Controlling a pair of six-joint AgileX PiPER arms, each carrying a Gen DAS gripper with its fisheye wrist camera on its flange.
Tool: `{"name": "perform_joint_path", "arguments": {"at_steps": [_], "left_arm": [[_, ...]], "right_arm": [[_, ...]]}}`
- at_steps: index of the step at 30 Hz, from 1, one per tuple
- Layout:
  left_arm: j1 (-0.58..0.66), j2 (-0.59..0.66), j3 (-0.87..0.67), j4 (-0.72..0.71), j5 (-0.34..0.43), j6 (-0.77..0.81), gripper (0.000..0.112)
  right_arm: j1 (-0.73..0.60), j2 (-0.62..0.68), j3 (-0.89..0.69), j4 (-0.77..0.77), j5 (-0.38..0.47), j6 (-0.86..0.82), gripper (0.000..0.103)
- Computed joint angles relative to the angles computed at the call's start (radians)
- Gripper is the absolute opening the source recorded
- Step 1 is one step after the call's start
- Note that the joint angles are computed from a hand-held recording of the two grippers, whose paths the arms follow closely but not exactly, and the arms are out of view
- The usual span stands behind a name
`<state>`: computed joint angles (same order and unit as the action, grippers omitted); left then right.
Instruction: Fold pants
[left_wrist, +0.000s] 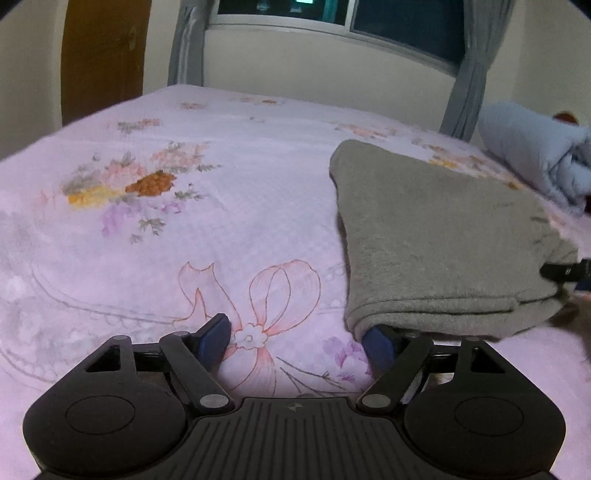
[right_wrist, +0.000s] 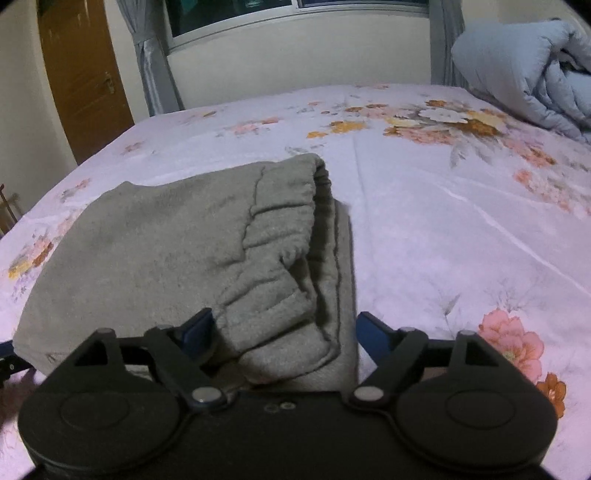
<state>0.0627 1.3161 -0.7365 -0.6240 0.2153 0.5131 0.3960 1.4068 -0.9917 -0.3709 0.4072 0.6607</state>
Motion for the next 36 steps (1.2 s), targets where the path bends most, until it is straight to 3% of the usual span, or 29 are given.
{"name": "perform_joint_path", "arguments": {"at_steps": [2, 4, 6, 8, 10, 14, 16, 17, 18, 20, 22, 24, 26, 28, 29, 32, 34, 36], "left_arm": [[0.022, 0.000, -0.004, -0.081, 0.028, 0.099, 0.080], [0.031, -0.019, -0.003, -0.043, 0.048, 0.078, 0.080], [0.034, -0.071, 0.030, 0.073, 0.021, 0.009, 0.080], [0.060, -0.131, 0.045, 0.029, 0.040, 0.026, 0.080], [0.056, -0.152, 0.034, -0.021, 0.038, 0.048, 0.080], [-0.037, -0.041, -0.082, 0.267, 0.019, -0.290, 0.080], [-0.063, 0.072, -0.156, 0.427, 0.093, -0.433, 0.081], [-0.067, 0.094, -0.161, 0.447, 0.092, -0.465, 0.088], [-0.063, 0.102, -0.157, 0.440, 0.079, -0.457, 0.091], [-0.033, 0.098, -0.159, 0.316, 0.094, -0.328, 0.091], [-0.001, 0.065, -0.144, 0.213, 0.098, -0.217, 0.091], [0.031, 0.005, -0.105, 0.136, 0.090, -0.125, 0.091], [0.029, -0.050, -0.070, 0.213, 0.087, -0.163, 0.091], [0.031, -0.098, -0.055, 0.277, 0.109, -0.206, 0.091], [0.038, -0.127, -0.048, 0.286, 0.124, -0.214, 0.091], [0.038, -0.226, -0.036, 0.333, 0.182, -0.282, 0.098], [0.023, -0.310, -0.016, 0.362, 0.214, -0.326, 0.103], [-0.012, -0.397, -0.006, 0.434, 0.263, -0.411, 0.103]], "right_arm": [[-0.017, -0.002, 0.004, 0.053, -0.012, -0.046, 0.074], [-0.013, -0.014, 0.002, 0.051, -0.009, -0.033, 0.073], [0.022, -0.079, 0.034, -0.098, -0.024, 0.117, 0.072], [0.078, -0.133, 0.055, -0.298, -0.008, 0.298, 0.063], [0.114, -0.169, 0.076, -0.402, -0.035, 0.392, 0.063], [0.222, -0.134, 0.049, -0.618, 0.023, 0.526, 0.061], [0.259, -0.041, -0.024, -0.595, 0.162, 0.447, 0.062], [0.240, 0.014, -0.057, -0.524, 0.196, 0.351, 0.063], [0.201, 0.048, -0.062, -0.424, 0.190, 0.277, 0.063], [0.128, 0.031, -0.025, -0.327, 0.100, 0.234, 0.076], [0.104, -0.001, 0.005, -0.314, 0.040, 0.248, 0.070], [0.104, -0.067, 0.054, -0.393, -0.023, 0.344, 0.068], [0.104, -0.122, 0.083, -0.462, -0.034, 0.426, 0.070], [0.087, -0.181, 0.100, -0.415, -0.044, 0.394, 0.072], [0.084, -0.216, 0.111, -0.389, -0.042, 0.371, 0.079], [0.100, -0.338, 0.147, -0.346, -0.003, 0.329, 0.097], [0.149, -0.428, 0.161, -0.324, 0.059, 0.303, 0.097], [0.268, -0.508, 0.156, -0.390, 0.196, 0.353, 0.097]]}}
